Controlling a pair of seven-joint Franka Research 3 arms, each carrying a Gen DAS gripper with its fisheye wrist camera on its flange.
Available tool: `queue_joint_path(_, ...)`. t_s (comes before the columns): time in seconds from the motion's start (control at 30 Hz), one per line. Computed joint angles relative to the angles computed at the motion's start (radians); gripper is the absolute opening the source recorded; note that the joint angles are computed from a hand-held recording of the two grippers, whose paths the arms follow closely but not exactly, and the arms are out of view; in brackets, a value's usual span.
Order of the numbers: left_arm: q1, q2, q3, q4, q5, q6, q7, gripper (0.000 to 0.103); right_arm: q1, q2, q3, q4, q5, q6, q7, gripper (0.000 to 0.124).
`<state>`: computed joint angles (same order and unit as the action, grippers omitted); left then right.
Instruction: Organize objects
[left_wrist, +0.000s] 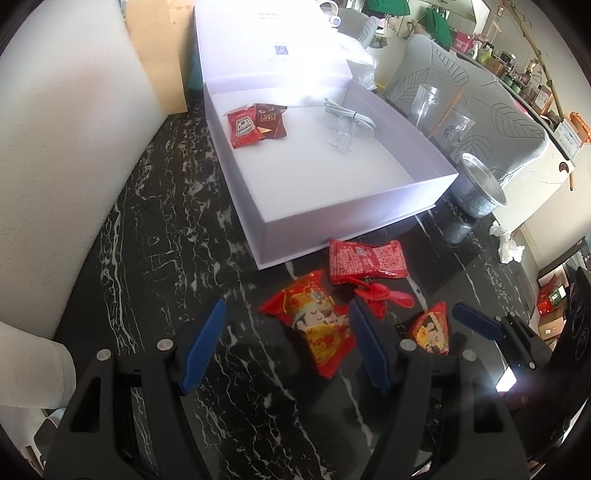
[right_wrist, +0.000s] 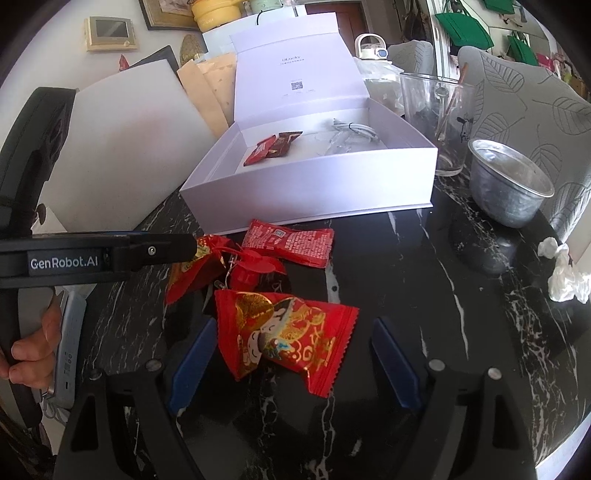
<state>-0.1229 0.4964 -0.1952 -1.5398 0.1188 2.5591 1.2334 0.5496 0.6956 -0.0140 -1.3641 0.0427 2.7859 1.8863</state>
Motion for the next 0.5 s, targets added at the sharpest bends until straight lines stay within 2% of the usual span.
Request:
queue_joint_path(0.13, -0.025, 0.031, 0.025, 0.047, 0.039, -0.056, -0.038, 0.069, 0.002, 0.007, 0.000, 0.000, 0.005, 0.018, 0.003, 0.086)
queue_joint_path(0.17, -0.019, 0.033, 0.019, 0.044, 0.032, -0.049, -0.037, 0.070, 0.001, 0.008, 0.002, -0.001, 0.005, 0.020, -0.001, 0.086)
queue_joint_path(0.37, -0.016, 0.044, 0.016, 0.049, 0.035, -0.064, -0.037, 0.072, 0.054, 0.003, -0.063, -0.017, -0.061, 0.030, 0.032, 0.084)
queue_joint_path(0.47, -0.013, 0.051, 0.006, 0.048, 0.031, -0.058, -0.019, 0.071, 0.093, 0.003, -0.116, -0.015, -0.121, 0.010, 0.085, 0.072)
queue_joint_path(0.5, -0.012, 0.053, 0.003, 0.046, 0.027, -0.052, -0.015, 0.066, 0.095, 0.001, -0.119, -0.019, -0.133, 0.011, 0.097, 0.069)
